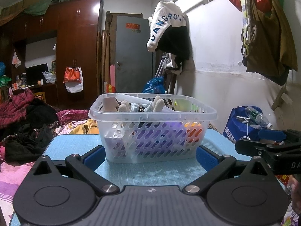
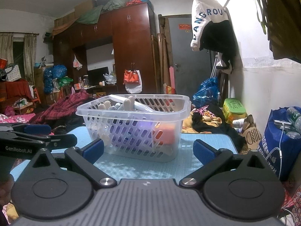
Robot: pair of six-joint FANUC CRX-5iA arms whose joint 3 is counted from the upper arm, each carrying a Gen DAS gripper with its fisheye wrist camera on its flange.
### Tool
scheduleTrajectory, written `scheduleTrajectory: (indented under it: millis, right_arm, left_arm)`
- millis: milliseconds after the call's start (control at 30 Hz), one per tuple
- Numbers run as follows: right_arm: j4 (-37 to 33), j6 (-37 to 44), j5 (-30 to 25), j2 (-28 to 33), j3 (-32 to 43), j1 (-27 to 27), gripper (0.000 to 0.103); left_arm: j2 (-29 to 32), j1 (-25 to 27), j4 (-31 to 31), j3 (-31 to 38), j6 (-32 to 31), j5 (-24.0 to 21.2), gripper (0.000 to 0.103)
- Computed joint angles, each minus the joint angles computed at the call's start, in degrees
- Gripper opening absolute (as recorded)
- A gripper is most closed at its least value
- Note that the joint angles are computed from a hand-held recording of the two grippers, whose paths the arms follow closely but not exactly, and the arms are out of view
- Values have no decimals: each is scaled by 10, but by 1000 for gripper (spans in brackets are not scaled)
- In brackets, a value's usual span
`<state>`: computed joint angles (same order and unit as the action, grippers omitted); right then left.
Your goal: Organize objects
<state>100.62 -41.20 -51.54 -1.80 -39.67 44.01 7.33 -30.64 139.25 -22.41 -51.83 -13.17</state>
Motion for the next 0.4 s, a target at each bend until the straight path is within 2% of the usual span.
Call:
scheduleTrajectory:
  millis: [167,333,400]
  right_arm:
    - [0,0,1,0,0,0,103]
    - [0,0,1,-2,-1,-1,103]
    - [1,0,1,-2,-1,-1,103]
  left_arm:
    - [1,-18,89,16,-75,21,103]
    - [0,-10,68,8,-59,5,103]
    - [-2,-18,106,13,-97,12,103]
